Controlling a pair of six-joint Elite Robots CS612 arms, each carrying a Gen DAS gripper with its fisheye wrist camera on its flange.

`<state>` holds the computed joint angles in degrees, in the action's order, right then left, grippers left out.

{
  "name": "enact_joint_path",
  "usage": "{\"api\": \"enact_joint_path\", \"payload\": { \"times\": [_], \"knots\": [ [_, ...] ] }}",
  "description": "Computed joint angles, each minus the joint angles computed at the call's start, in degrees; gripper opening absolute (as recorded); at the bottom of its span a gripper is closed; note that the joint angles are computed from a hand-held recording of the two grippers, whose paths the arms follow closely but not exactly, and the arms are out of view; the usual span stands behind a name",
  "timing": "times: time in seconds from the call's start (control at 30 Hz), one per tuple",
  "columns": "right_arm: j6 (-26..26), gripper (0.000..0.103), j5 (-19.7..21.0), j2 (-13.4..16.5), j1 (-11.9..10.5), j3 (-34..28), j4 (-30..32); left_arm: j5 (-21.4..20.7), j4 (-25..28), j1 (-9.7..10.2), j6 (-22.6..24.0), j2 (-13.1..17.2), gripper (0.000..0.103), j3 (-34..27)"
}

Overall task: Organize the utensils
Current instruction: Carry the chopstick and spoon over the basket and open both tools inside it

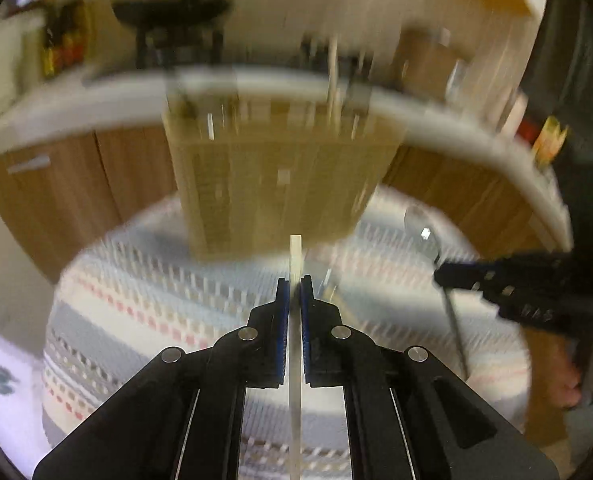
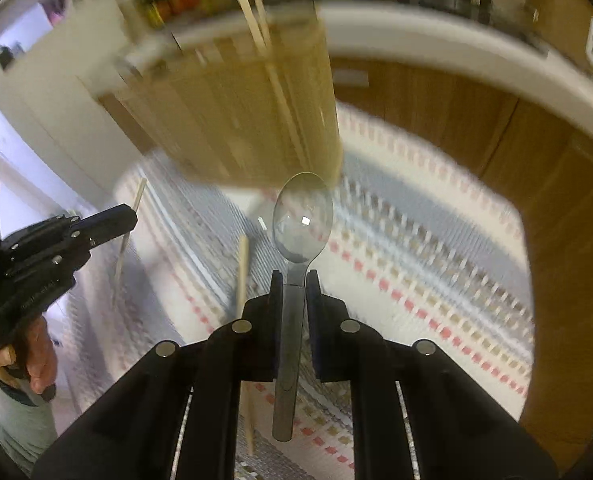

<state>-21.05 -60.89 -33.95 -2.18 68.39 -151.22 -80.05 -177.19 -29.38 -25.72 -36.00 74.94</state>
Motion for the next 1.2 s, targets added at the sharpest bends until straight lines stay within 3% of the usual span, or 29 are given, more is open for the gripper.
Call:
{"api": "enact_joint_path", "payload": {
  "times": [0.07, 0.2, 0.27, 0.4, 0.63, 0.83, 1.2],
  "knots": [
    [1.64, 0.010, 2.56, -0.86, -0.41, 1.67, -6.36, 2.87, -8.33, -0.53, 0.54, -0.46, 0.003, 1.45],
    [6.41, 0.010, 4.53, -1.18, -0.87, 3.12, -21.75, 13.10, -23.50, -1.70, 4.08, 0.41, 0.003, 0.91],
    [9.42, 0.010, 2.50, -0.59, -0.52, 2.24, -27.10, 15.55, -27.93, -1.66, 4.38, 1.23, 0.003, -0.58],
    [13.63, 0.010, 2.14, 1.26, -0.36, -1.56, -31.04, 20.20, -33.60, -1.65, 5.30, 3.44, 0.003, -5.08],
    [20.20, 0.010, 1.98, 6.71, 0.60, -10.87, -35.87, 21.74, -33.07, -0.58, 4.95, 7.37, 0.004, -12.87],
    [22.19, 0.010, 0.41, 9.75, 1.47, -15.87, -40.06, 22.95, -33.01, 0.16, 6.09, 10.54, 0.004, -18.38],
    [20.96, 0.010, -2.11, 14.40, 2.29, -21.50, -42.07, 27.38, -32.80, 0.29, 12.51, 15.83, 0.004, -27.47]
  ]
}}
